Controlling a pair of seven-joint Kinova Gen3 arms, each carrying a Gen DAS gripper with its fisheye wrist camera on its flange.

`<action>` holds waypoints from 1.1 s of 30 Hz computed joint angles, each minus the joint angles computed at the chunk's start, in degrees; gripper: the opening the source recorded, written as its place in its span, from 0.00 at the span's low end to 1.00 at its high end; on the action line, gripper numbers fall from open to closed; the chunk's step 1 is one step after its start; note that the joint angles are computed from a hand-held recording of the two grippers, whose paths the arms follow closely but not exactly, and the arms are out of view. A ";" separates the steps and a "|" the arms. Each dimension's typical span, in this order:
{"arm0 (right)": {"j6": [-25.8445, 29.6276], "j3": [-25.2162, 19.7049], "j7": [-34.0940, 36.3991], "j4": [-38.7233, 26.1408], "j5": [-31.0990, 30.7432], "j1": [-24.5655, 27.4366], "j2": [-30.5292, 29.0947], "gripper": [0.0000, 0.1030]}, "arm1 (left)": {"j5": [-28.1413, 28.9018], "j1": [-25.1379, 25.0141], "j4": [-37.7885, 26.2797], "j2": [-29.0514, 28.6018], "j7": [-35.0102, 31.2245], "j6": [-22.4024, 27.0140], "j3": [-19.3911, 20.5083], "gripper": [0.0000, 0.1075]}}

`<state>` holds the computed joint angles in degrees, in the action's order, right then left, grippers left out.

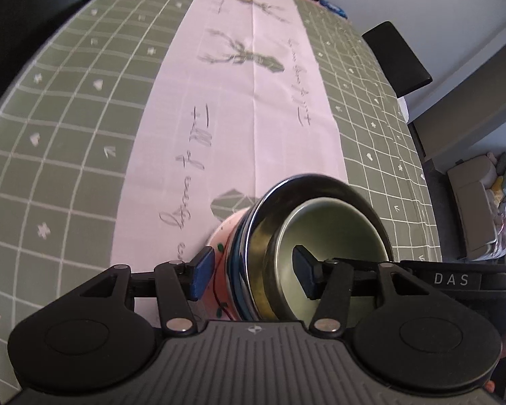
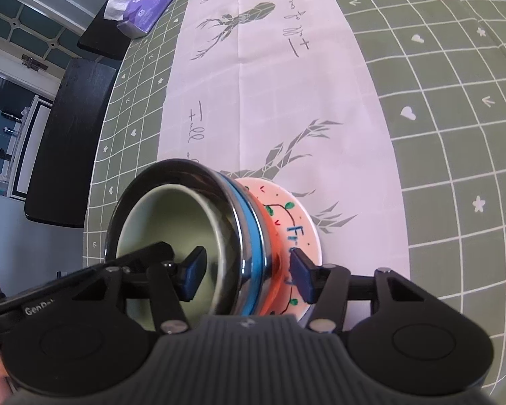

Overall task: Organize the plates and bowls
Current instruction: 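Lower the bowl stack onto the Fruity plate with both grippers, then open both grippers and pull back from the bowl stack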

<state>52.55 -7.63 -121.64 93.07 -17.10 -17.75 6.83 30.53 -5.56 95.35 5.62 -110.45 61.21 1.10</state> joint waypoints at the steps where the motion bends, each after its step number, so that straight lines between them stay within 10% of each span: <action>1: -0.19 -0.02 0.02 0.18 0.29 -0.08 -0.39 0.53 | 0.12 -0.13 0.10 -0.43 -0.98 -0.11 -0.02 0.57; 10: -4.02 0.08 2.20 5.27 -2.95 0.57 -4.55 0.44 | 4.06 -2.15 2.29 -2.02 -7.17 1.90 -1.26 0.37; 24: -8.29 0.50 5.71 8.91 -5.91 1.11 -7.09 0.45 | 8.17 -2.49 6.19 -4.85 -8.36 -1.22 -3.00 0.47; 33: -8.55 -3.07 -1.69 11.01 7.47 0.25 -17.41 0.57 | 13.41 -0.99 13.53 -18.13 -20.08 -6.75 -7.06 0.54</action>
